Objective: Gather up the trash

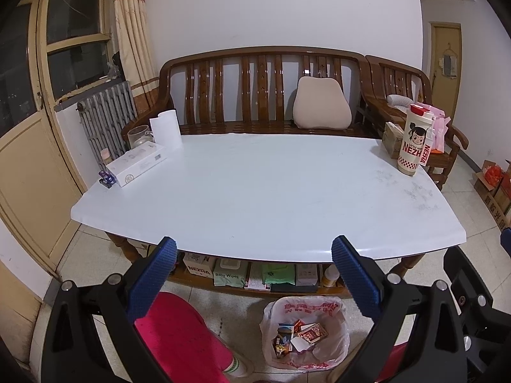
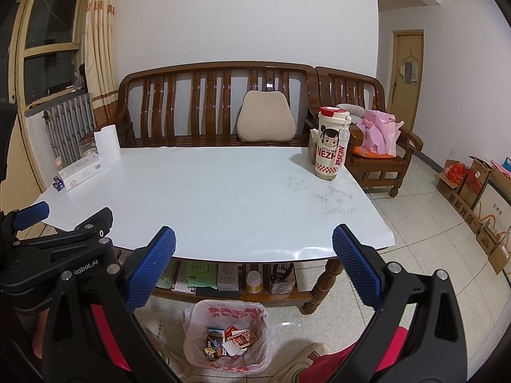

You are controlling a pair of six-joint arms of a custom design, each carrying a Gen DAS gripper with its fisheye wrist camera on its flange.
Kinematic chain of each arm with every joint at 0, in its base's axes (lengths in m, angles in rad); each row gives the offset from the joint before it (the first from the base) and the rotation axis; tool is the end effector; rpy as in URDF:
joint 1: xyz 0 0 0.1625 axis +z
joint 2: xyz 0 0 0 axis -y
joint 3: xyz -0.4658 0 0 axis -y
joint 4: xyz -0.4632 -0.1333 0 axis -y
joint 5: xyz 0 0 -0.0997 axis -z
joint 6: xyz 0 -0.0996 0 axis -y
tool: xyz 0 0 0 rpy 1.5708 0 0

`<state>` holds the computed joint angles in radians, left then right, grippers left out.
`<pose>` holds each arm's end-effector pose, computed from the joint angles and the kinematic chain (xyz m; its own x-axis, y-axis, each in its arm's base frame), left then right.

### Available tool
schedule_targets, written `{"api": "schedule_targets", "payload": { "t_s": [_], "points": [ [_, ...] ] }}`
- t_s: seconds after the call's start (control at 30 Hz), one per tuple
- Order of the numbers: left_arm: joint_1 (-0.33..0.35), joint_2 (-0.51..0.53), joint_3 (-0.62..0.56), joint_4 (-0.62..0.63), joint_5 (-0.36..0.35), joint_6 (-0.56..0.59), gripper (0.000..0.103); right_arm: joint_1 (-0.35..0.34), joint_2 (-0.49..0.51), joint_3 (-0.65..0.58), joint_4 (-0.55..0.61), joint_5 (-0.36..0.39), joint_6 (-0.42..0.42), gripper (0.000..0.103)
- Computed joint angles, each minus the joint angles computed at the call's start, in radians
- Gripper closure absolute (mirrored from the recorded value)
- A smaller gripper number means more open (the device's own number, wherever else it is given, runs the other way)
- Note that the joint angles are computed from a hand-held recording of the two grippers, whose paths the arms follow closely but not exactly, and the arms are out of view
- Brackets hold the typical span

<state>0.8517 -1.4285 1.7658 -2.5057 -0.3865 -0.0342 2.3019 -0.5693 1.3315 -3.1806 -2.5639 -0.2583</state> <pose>-0.2299 -0.6051 0.4954 -0.6452 -0.1650 -0.7460 0.5228 0.6167 -0.5885 0.5941 -0.5877 0.1325 -0.6856 -0.0263 0.7275 -0.6382 0.5026 -0.5832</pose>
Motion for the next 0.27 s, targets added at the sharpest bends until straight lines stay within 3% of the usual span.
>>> {"api": "schedule_targets", "payload": {
  "t_s": [0.27],
  "points": [
    [0.002, -0.002, -0.01, 0.04, 0.001, -0.025, 0.008, -0.001, 0.003, -0.005, 0.001, -0.001, -0.001, 0.007]
  ]
}}
